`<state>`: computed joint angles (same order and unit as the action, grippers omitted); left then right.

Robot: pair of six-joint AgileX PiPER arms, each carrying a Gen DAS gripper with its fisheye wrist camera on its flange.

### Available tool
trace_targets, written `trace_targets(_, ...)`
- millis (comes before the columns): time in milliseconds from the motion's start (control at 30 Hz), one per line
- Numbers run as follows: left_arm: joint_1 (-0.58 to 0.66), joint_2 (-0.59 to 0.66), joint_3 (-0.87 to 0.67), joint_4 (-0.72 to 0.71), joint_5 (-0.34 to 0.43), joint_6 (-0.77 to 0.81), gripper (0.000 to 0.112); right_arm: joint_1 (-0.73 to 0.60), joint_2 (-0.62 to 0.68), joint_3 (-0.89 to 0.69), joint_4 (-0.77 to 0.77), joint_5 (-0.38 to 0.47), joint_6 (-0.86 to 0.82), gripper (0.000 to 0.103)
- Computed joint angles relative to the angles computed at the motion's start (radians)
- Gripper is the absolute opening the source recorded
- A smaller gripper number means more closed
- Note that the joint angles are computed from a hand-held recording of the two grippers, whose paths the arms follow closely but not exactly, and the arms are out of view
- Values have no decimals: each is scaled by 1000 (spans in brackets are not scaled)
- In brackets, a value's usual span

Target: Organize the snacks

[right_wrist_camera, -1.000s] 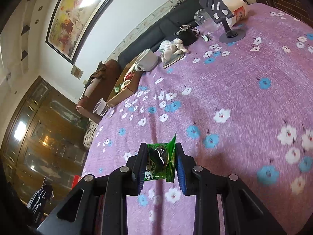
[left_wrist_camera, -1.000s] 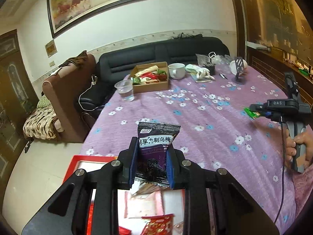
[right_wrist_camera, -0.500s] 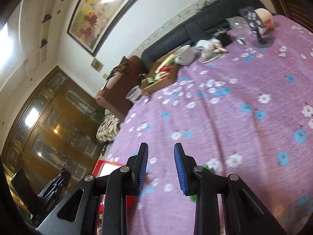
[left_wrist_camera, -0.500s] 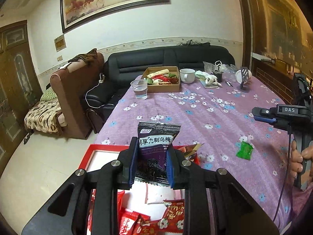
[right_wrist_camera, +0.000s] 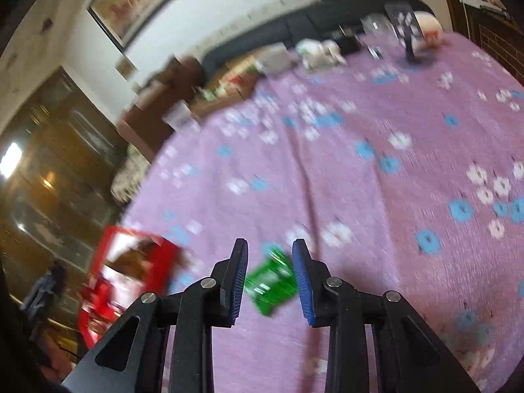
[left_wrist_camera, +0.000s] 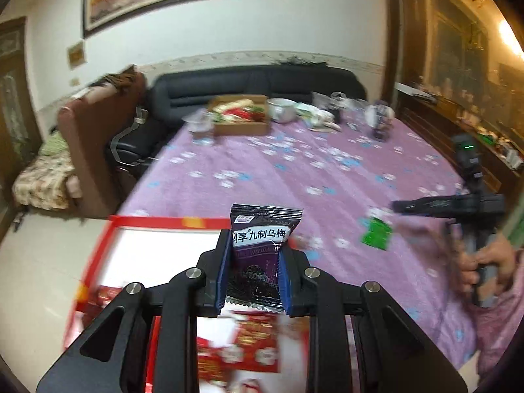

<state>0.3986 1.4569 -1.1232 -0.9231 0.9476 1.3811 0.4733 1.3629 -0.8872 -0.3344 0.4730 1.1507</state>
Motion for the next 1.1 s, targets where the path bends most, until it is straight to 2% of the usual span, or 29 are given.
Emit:
trace_targets(100, -24, -12, 22, 18, 26, -9, 23, -5, 57, -8, 59, -7, -69, 39)
trace_targets(233, -24, -11, 35, 29, 69, -10, 23, 44, 119, -61, -1, 12, -61, 49)
trace_targets(267, -24, -10, 38, 31, 72, -11, 23, 69, 139, -86, -36, 36, -46, 54)
trace_targets(333, -17, -5, 40, 28, 90, -6, 23, 97, 176, -131, -78, 86, -33, 58)
trace_targets(433, -8, 4, 37, 28, 125, 2, 23, 119, 248, -195, -98, 172, -42, 57)
trace_targets(467, -6, 5, 37, 27, 131, 2, 23, 142, 256, -206, -147, 198, -11, 55)
trace_targets(500, -7, 7, 36, 27, 133, 0, 23, 159, 275, -228, -159, 240, -16, 53)
trace_targets(533, -7, 9, 36, 27, 138, -3, 23, 183, 292, -248, -198, 288, 10, 44)
trace_targets(567, -6, 13, 32, 29, 143, -6, 23, 205, 308, -265, -229, 335, 33, 41)
trace_targets(633, -6, 15, 31, 30, 145, -8, 23, 223, 308, -267, -242, 357, 43, 38)
trace_targets(767, -5, 19, 32, 35, 157, -5, 23, 218, 245, -194, -236, 312, 90, 36)
trace_targets(900, -29, 12, 47, 43, 172, 8, 23, 208, 134, -70, -216, 211, 175, 36)
trace_targets(1000, -60, -6, 71, 44, 200, 34, 23, 200, -4, 77, -219, 98, 303, 36)
trace_targets(1100, -108, -22, 82, 57, 230, 45, 23, 217, -139, 200, -260, 82, 469, 36)
